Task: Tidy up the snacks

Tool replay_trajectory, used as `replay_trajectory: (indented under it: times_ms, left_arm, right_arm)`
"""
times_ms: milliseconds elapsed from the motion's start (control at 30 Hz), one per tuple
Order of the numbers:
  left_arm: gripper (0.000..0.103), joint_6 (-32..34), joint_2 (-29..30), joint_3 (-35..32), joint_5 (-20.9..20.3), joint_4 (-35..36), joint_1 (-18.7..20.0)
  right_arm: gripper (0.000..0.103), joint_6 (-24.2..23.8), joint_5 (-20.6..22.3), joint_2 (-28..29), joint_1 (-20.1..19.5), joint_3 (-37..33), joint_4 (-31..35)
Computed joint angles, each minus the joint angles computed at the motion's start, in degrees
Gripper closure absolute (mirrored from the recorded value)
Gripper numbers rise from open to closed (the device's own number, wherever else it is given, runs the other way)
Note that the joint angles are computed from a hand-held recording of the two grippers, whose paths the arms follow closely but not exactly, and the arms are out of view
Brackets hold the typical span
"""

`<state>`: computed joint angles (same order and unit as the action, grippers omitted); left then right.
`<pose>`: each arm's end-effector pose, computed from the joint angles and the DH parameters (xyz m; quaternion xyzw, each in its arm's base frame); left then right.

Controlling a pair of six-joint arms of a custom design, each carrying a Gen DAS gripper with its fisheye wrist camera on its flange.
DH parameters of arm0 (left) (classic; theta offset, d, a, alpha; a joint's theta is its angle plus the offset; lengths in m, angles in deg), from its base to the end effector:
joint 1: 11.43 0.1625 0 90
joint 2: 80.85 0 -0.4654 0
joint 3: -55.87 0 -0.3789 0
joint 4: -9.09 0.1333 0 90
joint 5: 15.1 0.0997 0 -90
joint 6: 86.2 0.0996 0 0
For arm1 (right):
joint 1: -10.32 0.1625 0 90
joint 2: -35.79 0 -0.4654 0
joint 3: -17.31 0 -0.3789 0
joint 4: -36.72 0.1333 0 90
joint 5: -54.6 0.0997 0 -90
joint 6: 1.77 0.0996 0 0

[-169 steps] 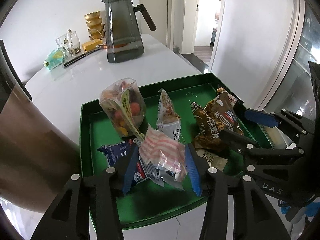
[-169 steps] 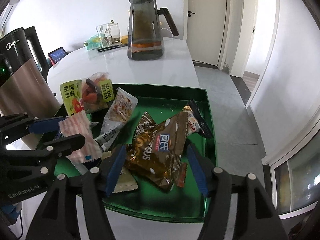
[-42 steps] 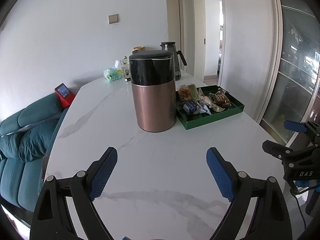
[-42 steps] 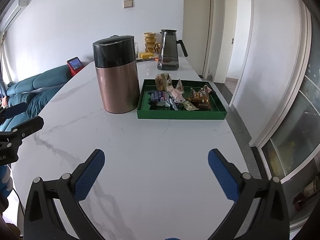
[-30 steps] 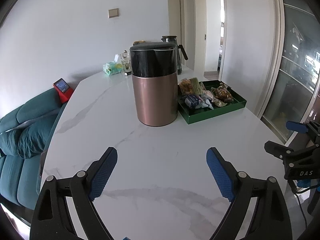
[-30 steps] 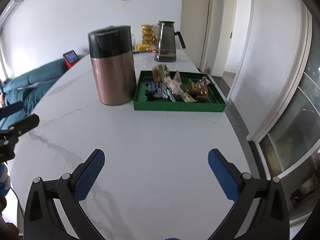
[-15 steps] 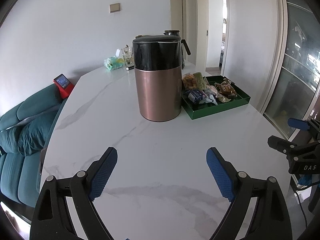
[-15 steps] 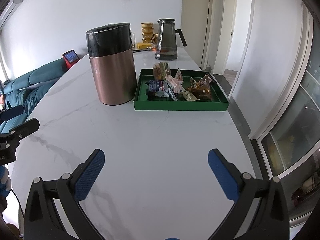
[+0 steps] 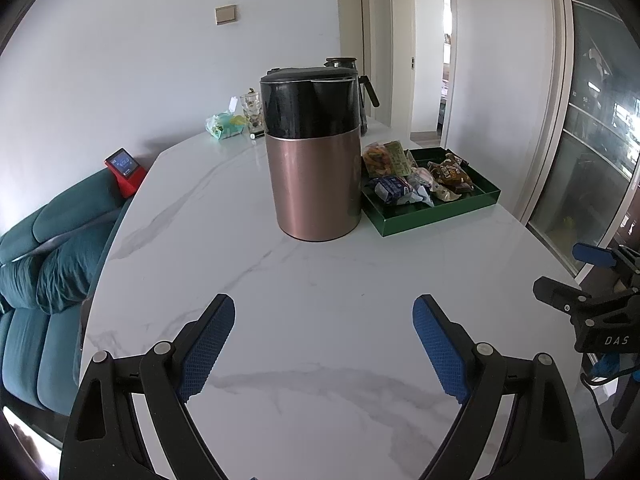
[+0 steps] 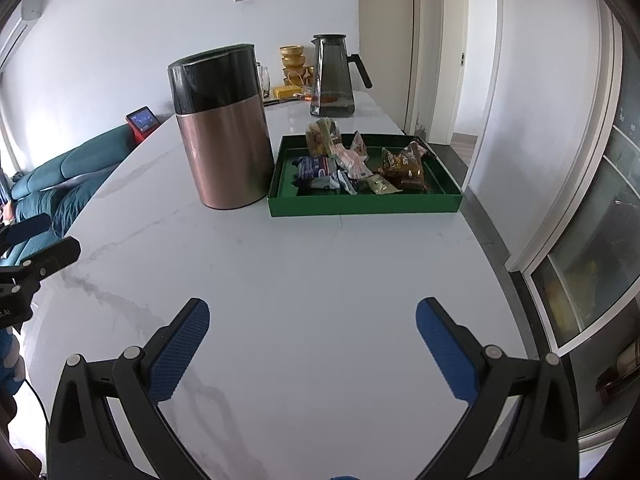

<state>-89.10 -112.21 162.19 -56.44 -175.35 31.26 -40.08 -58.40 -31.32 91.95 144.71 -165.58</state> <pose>-0.3085 -0.5677 0.0100 0.2749 0.8578 -0.3119 0.3023 0.0202 -0.5108 0.2843 0.1431 -0.8734 0.3235 0.3347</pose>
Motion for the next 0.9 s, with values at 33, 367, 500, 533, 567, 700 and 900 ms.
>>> replay_trajectory:
  times_ms: [33,367,500,533,567,700,900]
  left_arm:
    - [0.016,-0.1,-0.1,0.0,-0.1,0.1,0.1]
    - [0.016,0.1,-0.6,1.0,2.1,0.8,1.4]
    - [0.016,0.7,-1.6,2.1,4.6,0.7,2.5]
    - [0.016,0.9,-1.9,2.2,5.7,0.9,2.9]
    - [0.016,1.4,-2.1,2.3,6.6,0.7,3.2]
    - [0.015,3.0,-3.1,3.0,9.5,-0.5,4.0]
    - [0.015,4.3,-4.5,4.4,12.5,-1.1,5.4]
  right_arm:
    - [0.0,0.3,0.1,0.0,-0.1,0.0,0.3]
    - [0.0,1.6,-1.4,0.3,-1.5,0.0,1.7]
    - [0.0,2.0,-1.8,0.0,-2.2,-0.6,1.8]
    - [0.0,2.0,-2.0,0.0,-2.3,-0.7,1.8]
    - [0.0,2.0,-2.2,0.0,-2.4,-0.9,1.8]
    - [0.0,1.9,-2.6,0.2,-2.6,-1.3,1.8]
    - [0.0,1.3,-2.9,0.5,-2.4,-1.7,2.2]
